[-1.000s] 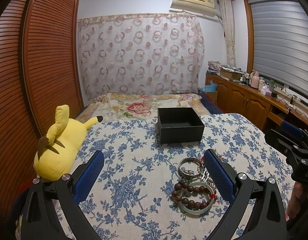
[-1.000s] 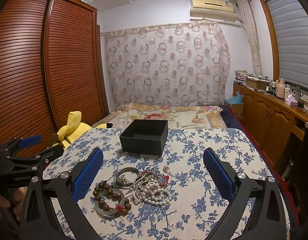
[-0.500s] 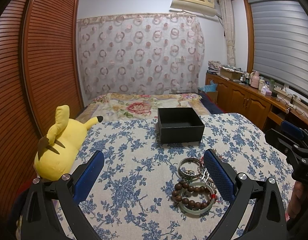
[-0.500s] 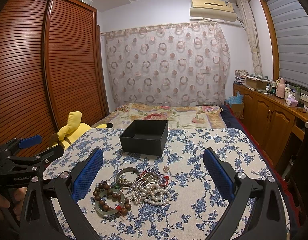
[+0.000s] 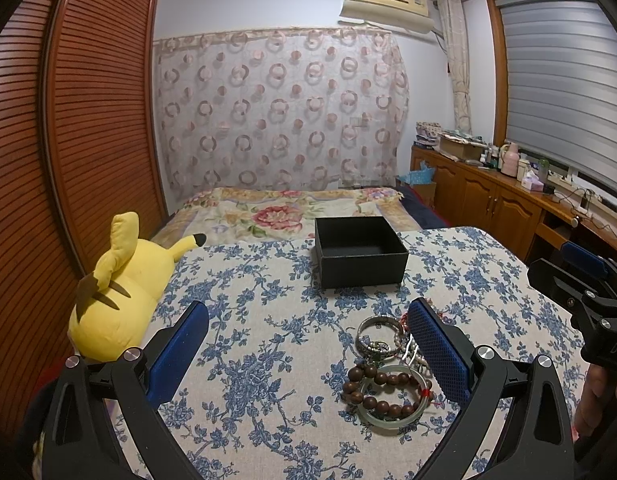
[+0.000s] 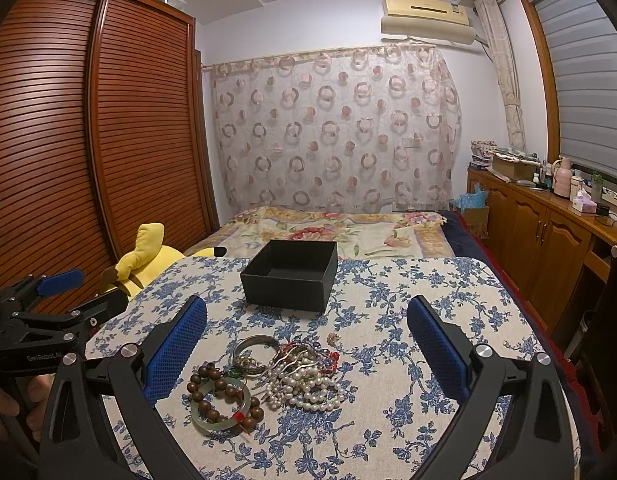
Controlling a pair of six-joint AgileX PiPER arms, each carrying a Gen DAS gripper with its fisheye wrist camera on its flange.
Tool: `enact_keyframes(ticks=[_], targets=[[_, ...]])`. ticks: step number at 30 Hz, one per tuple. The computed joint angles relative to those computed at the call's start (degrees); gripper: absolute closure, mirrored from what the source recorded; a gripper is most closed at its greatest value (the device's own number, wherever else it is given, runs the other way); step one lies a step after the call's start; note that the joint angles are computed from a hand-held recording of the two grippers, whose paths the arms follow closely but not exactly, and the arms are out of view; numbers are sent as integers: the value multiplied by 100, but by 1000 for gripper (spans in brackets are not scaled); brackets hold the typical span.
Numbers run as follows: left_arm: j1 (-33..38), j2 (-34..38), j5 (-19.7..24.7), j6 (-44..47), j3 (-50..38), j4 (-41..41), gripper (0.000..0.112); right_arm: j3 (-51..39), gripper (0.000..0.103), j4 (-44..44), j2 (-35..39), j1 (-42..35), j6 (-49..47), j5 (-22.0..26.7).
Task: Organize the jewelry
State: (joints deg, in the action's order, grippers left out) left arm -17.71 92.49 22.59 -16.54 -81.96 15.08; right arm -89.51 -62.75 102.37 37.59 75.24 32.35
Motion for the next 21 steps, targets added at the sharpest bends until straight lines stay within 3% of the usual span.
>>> enact_keyframes(ticks=[21], targets=[[-19,-8,57,-28,-52,58,16,19,3,-19,-4,22,23,6]])
